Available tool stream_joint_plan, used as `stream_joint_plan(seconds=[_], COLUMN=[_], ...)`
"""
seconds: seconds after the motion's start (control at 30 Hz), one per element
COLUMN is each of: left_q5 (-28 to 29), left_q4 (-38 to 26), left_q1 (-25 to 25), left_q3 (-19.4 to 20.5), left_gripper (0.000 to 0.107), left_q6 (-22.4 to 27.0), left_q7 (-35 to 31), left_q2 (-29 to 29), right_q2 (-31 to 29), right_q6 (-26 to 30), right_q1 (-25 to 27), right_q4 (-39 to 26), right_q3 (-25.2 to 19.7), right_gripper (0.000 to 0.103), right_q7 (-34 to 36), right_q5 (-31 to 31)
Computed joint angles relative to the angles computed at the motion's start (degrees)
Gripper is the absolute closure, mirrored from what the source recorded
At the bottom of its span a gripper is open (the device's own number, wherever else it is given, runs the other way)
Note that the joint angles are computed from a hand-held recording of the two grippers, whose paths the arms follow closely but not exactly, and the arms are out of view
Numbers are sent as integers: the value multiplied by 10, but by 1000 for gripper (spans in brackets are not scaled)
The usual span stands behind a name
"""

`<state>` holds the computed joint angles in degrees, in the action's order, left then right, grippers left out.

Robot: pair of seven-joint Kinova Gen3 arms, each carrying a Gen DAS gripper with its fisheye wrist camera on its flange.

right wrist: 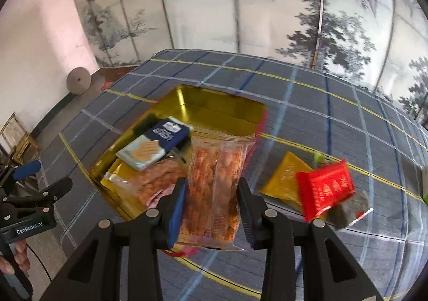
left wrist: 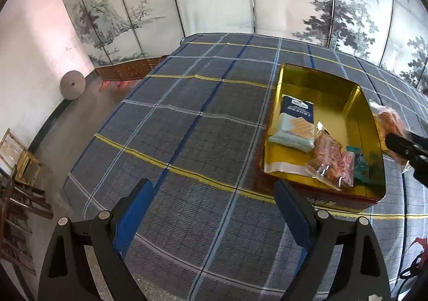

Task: Organize snacks
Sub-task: 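Carry the peanut bag into the gold tin and open the right tool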

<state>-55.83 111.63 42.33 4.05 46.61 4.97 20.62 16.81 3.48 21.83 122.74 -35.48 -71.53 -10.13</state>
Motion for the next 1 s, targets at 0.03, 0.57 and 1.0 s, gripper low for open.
stream_joint_plan(seconds=[0.03,0.57,1.0], left_q5=[2,9,11], left_q4=[2,29,34], left_q1=[0,-22,-31], left_q3=[0,4,13], left_gripper=[18,18,18], left_q6=[2,9,15], left_q7=[0,21,23], left_q2=[-1,-22,-26], right_q2=[1,28,50], right_q6=[-1,9,10], right_q1=[-24,-191,-269], right_q4=[-1,-31,-41], right_q3=[19,153,225], right_gripper=[66,66,66], right_q7=[-4,-49,-89], right_q5=[3,35,67])
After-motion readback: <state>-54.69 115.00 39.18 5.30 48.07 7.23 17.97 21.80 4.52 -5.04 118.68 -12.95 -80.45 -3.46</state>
